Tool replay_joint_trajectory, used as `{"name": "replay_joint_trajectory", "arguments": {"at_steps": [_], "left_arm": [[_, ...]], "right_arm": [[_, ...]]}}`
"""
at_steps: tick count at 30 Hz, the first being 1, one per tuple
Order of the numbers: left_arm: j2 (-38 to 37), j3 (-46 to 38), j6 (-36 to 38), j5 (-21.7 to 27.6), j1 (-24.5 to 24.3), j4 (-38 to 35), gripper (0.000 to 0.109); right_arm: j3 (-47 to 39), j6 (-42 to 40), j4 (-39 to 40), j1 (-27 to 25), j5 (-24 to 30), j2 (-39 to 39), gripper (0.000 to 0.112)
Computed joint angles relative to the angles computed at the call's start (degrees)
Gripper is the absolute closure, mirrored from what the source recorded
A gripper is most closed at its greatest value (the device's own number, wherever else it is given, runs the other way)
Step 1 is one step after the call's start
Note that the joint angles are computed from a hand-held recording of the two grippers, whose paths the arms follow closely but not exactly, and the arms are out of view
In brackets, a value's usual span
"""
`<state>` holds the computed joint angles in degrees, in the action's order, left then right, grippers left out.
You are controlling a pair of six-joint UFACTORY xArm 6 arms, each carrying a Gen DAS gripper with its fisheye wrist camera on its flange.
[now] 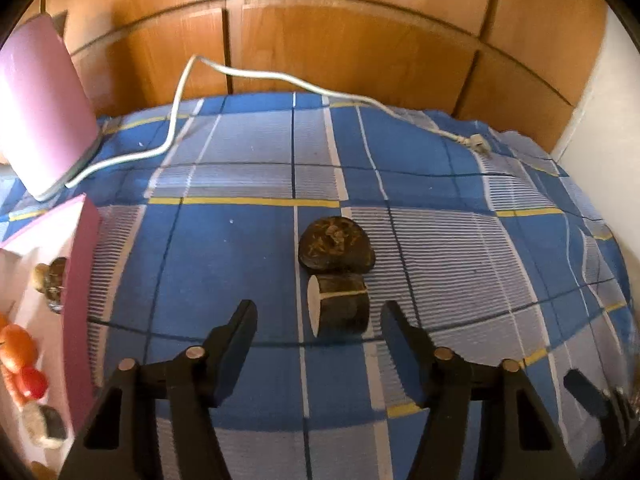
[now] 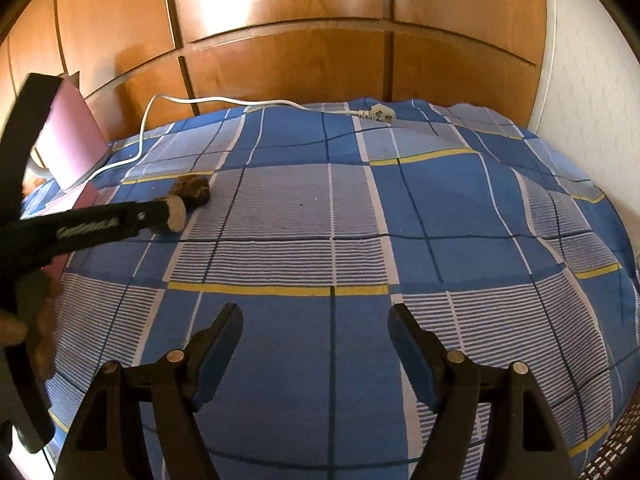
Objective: Organize fruits
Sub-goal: 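Grasp the dark cut log piece with the left gripper, then grasp the dark brown round fruit with the right gripper while the left gripper holds the log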
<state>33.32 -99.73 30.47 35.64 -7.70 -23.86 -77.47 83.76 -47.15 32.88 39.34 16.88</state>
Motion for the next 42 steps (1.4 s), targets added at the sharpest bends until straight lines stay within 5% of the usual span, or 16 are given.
{"name": "replay_joint_trajectory", "arguments": {"at_steps": [1,2,16,23,33,42], "left_arm": [[0.8,-1.2,0.5,1.5,0.1,-0.6,0.076],[0.8,-1.2,2.8,2.4,0.2,-3.6,0.080],[-18.5,28.0,24.0,-8.5,2.9,-19.0,0.081],[-19.4,31.0,30.4,-10.4,3.1,-26.3,0.082],[-19.1,30.4,35.5,-7.6,4.3,-33.0,0.082],[-19.0,30.5,38.4,-6.7,4.7,-36.5,0.082]], "right_arm": [[0.1,-0.1,0.1,-0.1,-0.1,0.1,0.036],[0.1,-0.3,0.3,-0.1,-0.2,0.2,0.036],[-0.5,-2.5,1.2,-0.2,-2.0,0.6,0.036],[-2.4,-6.6,3.5,-0.1,-5.6,1.7,0.038],[-11.7,-26.3,18.9,-2.6,-10.9,7.7,0.046],[-32.4,-46.5,29.4,-2.7,-4.4,20.7,0.046]]}}
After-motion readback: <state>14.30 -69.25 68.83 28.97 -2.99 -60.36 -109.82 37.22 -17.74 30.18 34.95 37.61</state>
